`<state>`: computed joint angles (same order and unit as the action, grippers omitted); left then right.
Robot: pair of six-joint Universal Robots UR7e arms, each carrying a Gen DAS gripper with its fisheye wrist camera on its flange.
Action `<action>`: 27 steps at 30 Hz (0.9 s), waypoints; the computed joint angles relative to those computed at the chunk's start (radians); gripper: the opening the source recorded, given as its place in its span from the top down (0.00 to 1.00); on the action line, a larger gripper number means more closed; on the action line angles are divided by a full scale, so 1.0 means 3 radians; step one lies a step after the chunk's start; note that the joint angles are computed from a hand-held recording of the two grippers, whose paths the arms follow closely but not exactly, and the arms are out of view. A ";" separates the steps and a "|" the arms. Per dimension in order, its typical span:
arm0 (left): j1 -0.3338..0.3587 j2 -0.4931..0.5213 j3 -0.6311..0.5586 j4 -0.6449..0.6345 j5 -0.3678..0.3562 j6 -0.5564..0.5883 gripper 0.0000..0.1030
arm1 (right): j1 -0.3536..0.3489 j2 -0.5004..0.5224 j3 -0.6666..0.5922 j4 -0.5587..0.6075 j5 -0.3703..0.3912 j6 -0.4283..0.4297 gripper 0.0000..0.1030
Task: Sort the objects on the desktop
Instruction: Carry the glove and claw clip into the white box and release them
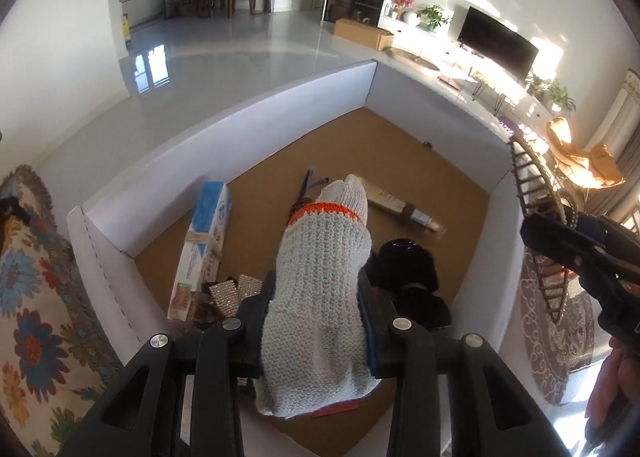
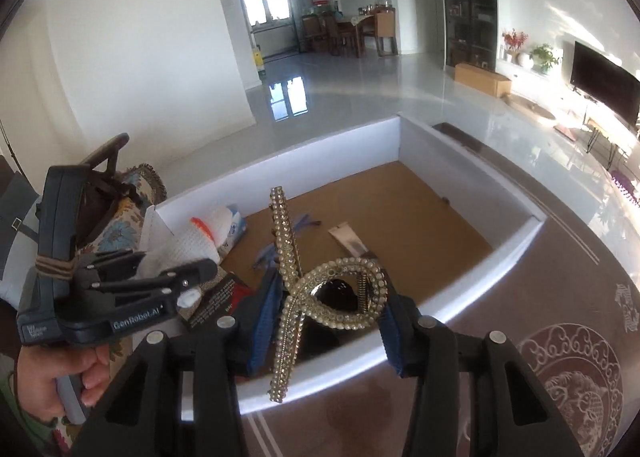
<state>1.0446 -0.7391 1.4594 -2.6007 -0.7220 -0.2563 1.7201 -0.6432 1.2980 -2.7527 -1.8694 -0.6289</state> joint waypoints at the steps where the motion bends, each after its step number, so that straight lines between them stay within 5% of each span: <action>1: 0.0020 0.0015 -0.0003 0.0029 0.0007 -0.0016 0.66 | 0.0001 0.0103 -0.0112 0.0072 -0.0040 0.0022 0.55; 4: 0.0049 0.0012 0.0027 0.0113 0.0002 -0.0141 0.56 | -0.0024 0.0331 -0.0419 0.0506 -0.0179 0.0139 0.54; 7: 0.0051 0.0011 0.0070 0.0129 -0.0054 -0.0174 0.32 | -0.0043 0.0395 -0.0512 0.0634 -0.0299 0.0172 0.35; 12: -0.0098 0.0041 0.0291 -0.0354 0.0321 0.0029 0.31 | -0.0038 0.0218 -0.0327 0.0332 -0.0293 0.0021 0.15; 18: -0.0260 0.0035 0.0392 -0.0507 0.0629 -0.0031 0.14 | 0.0012 0.0102 -0.0257 0.0310 -0.0448 -0.0054 0.13; 24: -0.0411 0.0109 0.0358 -0.0421 0.1189 -0.0043 0.14 | 0.0024 0.0043 -0.0186 0.0266 -0.0434 -0.0085 0.13; 27: -0.0456 0.0075 0.0431 -0.0634 0.1155 0.0078 0.14 | 0.0032 0.0033 -0.0165 0.0234 -0.0423 -0.0111 0.13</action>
